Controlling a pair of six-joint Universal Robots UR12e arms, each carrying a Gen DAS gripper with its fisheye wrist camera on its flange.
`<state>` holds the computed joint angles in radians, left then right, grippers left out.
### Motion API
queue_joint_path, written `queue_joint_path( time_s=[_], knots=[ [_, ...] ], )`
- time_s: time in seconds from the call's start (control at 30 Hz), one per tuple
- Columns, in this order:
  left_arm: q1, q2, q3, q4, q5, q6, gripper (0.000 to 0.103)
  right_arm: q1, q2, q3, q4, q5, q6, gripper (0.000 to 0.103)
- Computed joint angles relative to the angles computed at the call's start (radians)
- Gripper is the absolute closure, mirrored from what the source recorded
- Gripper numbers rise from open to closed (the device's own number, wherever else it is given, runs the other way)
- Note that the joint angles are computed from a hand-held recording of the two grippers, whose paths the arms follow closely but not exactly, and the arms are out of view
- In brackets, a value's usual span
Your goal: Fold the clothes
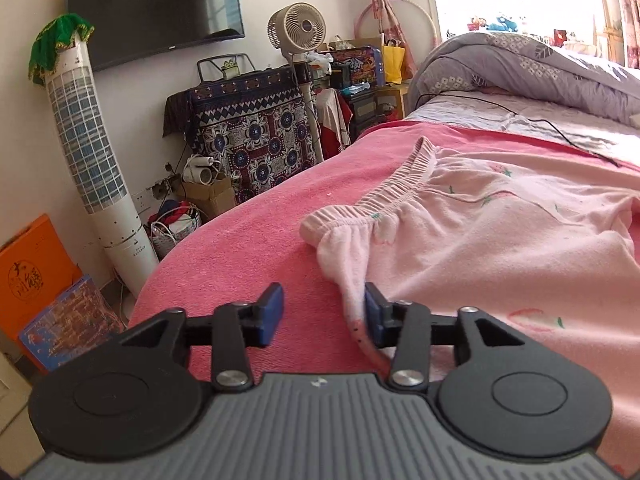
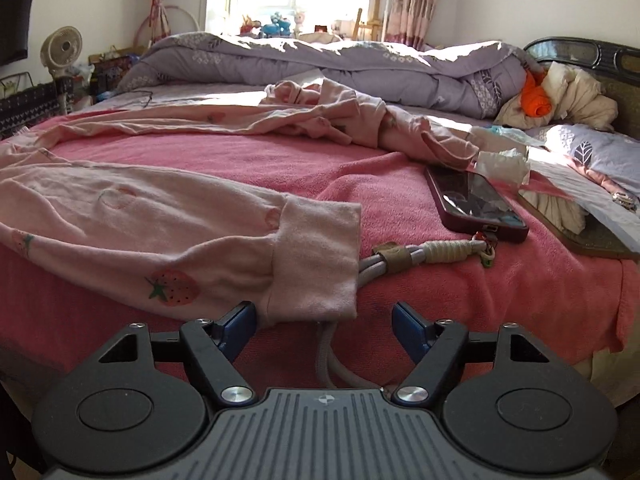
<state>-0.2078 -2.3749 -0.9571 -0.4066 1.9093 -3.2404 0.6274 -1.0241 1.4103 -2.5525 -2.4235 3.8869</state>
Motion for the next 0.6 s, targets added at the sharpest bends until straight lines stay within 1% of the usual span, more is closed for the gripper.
queue_joint_path(
  time_s=[0.07, 0.13, 0.17, 0.2, 0.27, 0.33, 0.37, 0.4, 0.43, 0.47, 0.5, 0.57, 0.6],
  knots=[
    [0.020, 0.025, -0.027, -0.003, -0.067, -0.062, 0.041, 0.003, 0.003, -0.003, -0.052, -0.031, -0.047, 0.026],
    [0.035, 0.042, -0.046, -0.001, -0.119, -0.115, 0.039, 0.002, 0.015, -0.019, -0.127, -0.045, -0.108, 0.025],
    [0.037, 0.048, -0.055, 0.008, -0.130, -0.127, 0.039, 0.000, 0.028, -0.033, -0.179, -0.031, -0.152, 0.025],
    [0.032, 0.050, -0.061, 0.036, -0.116, -0.103, 0.040, -0.004, 0.043, -0.050, -0.234, -0.004, -0.201, 0.025],
    [0.017, 0.048, -0.072, 0.114, -0.074, -0.009, 0.041, -0.014, 0.089, -0.107, -0.343, 0.094, -0.321, 0.025],
    [0.002, 0.041, -0.072, 0.185, -0.043, 0.084, 0.040, -0.023, 0.138, -0.174, -0.414, 0.211, -0.418, 0.025],
    [-0.004, 0.037, -0.069, 0.207, -0.037, 0.114, 0.040, -0.029, 0.169, -0.219, -0.438, 0.284, -0.463, 0.025],
    [-0.007, 0.034, -0.062, 0.217, -0.041, 0.126, 0.040, -0.032, 0.203, -0.271, -0.455, 0.353, -0.511, 0.025],
    [-0.007, 0.035, -0.059, 0.217, -0.064, 0.125, 0.040, -0.034, 0.237, -0.323, -0.465, 0.414, -0.557, 0.025],
    [-0.004, 0.040, -0.061, 0.212, -0.104, 0.122, 0.040, -0.037, 0.272, -0.380, -0.469, 0.477, -0.600, 0.025],
    [-0.002, 0.044, -0.065, 0.209, -0.147, 0.120, 0.040, -0.037, 0.302, -0.432, -0.454, 0.522, -0.633, 0.026],
    [-0.005, 0.050, -0.077, 0.224, -0.207, 0.138, 0.040, -0.036, 0.360, -0.535, -0.399, 0.589, -0.687, 0.027],
    [-0.007, 0.051, -0.082, 0.230, -0.233, 0.151, 0.039, -0.037, 0.380, -0.577, -0.344, 0.636, -0.695, 0.032]
  ],
)
